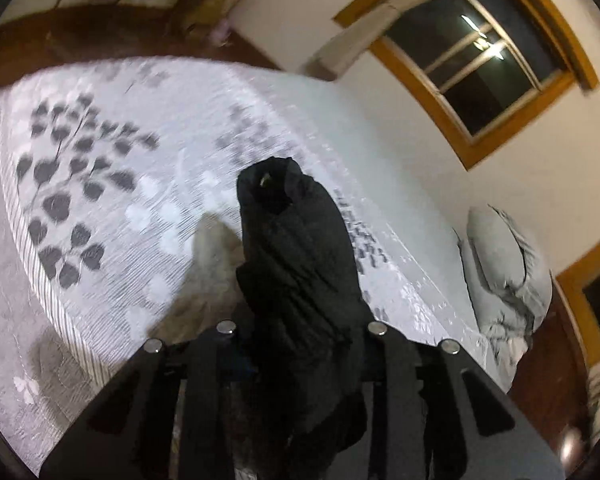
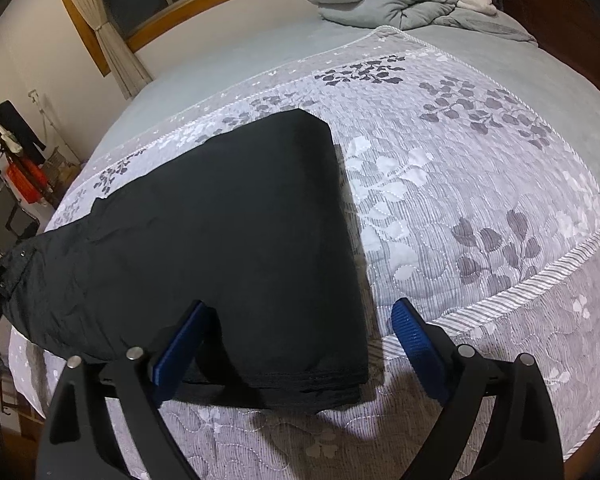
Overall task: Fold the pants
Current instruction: 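Lift the wider pants with the left gripper and carry them over the narrower pants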
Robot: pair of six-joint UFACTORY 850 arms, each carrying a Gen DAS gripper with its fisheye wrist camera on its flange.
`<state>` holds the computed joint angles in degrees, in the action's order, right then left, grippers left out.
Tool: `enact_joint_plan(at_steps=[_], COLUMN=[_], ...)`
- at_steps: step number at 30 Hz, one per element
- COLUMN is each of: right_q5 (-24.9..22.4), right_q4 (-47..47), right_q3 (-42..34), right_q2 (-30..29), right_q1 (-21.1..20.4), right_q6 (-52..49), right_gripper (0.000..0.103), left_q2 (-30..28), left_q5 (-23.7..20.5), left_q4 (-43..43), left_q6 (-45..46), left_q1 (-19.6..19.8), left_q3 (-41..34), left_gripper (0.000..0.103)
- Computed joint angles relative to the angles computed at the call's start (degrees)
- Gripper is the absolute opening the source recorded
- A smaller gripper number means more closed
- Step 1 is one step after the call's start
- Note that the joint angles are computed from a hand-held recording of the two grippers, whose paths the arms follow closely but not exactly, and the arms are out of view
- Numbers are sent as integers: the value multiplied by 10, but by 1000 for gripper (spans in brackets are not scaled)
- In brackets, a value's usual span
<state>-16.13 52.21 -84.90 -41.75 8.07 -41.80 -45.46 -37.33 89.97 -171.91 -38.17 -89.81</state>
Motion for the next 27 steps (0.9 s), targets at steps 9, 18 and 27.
enact_joint_plan(at_steps=[9, 18, 27], right_q5=[18, 17, 5], right_q4=[150, 199, 258], right_q3=[23, 26, 36], right_q2=[21, 25, 28], right_q1=[-11, -19, -24], right_q6=[-135, -173, -225], right_gripper=[94, 94, 94], left_q2=[-18, -50, -134], left_q5=[-42, -70, -97], left_q4=[-39, -78, -160], left_q6=[138, 274, 487], left_q1=[-26, -50, -71], left_q3=[-69, -150, -313], left_gripper=[26, 26, 28])
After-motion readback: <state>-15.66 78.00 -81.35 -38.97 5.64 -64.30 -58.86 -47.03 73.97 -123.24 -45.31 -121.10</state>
